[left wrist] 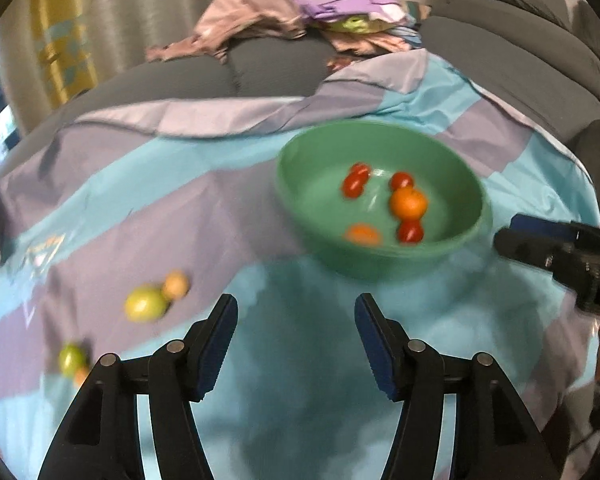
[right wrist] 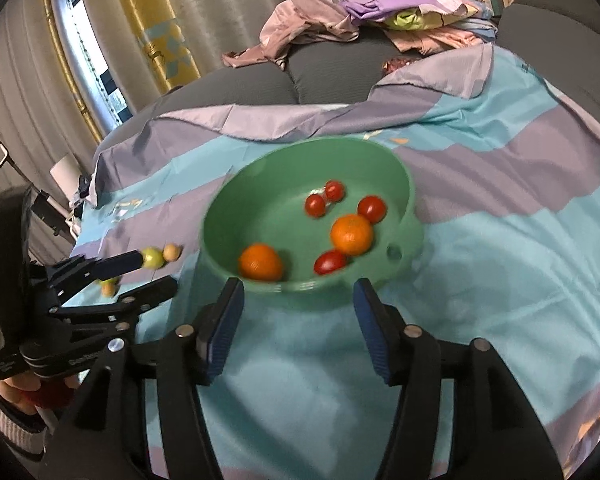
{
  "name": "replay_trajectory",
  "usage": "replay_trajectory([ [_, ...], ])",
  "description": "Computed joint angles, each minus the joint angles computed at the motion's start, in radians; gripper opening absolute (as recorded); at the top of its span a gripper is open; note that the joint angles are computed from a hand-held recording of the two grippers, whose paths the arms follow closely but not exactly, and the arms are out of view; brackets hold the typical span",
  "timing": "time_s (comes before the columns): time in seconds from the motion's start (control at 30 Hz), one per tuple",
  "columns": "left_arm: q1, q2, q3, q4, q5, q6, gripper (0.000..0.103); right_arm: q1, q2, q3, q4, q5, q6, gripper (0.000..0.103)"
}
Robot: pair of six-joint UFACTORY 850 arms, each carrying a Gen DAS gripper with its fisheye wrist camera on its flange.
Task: Organize fruits
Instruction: 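Move both open tools back toward the green fruits on the sheet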
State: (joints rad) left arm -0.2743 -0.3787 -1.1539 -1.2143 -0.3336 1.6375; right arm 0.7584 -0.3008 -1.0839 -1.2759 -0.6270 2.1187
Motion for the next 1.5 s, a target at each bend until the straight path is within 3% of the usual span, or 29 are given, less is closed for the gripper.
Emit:
replay_trajectory([
  [0.37,0.250,0.075,0.133,0.070,-0.038,-0.121,0.061,0.052,-0.057,-0.049,0.107,0.077,-0.081,0.057],
  [0.5,0.300,0.097,0.160,0.020,-0.020,-0.105,0.061,0.065,-0.093,-0.097,0.134,0.102,-0.133,0.057],
  [0.97,0.338,0.160,0.222,-0.351,0.036,0.279,0.061,0.096,-0.234,-0.296,0.265,0.145,-0.397,0.057],
  [1.27,0.353,0.125,0.193,-0.320,0.021,0.246,0.061,0.085,-0.308,-0.401,0.417,0.157,-0.593,0.058],
  [1.5,0.379,0.073,0.140,-0.230,-0.047,0.136,0.061,0.072,-0.366,-0.483,0.509,0.139,-0.717,0.058],
])
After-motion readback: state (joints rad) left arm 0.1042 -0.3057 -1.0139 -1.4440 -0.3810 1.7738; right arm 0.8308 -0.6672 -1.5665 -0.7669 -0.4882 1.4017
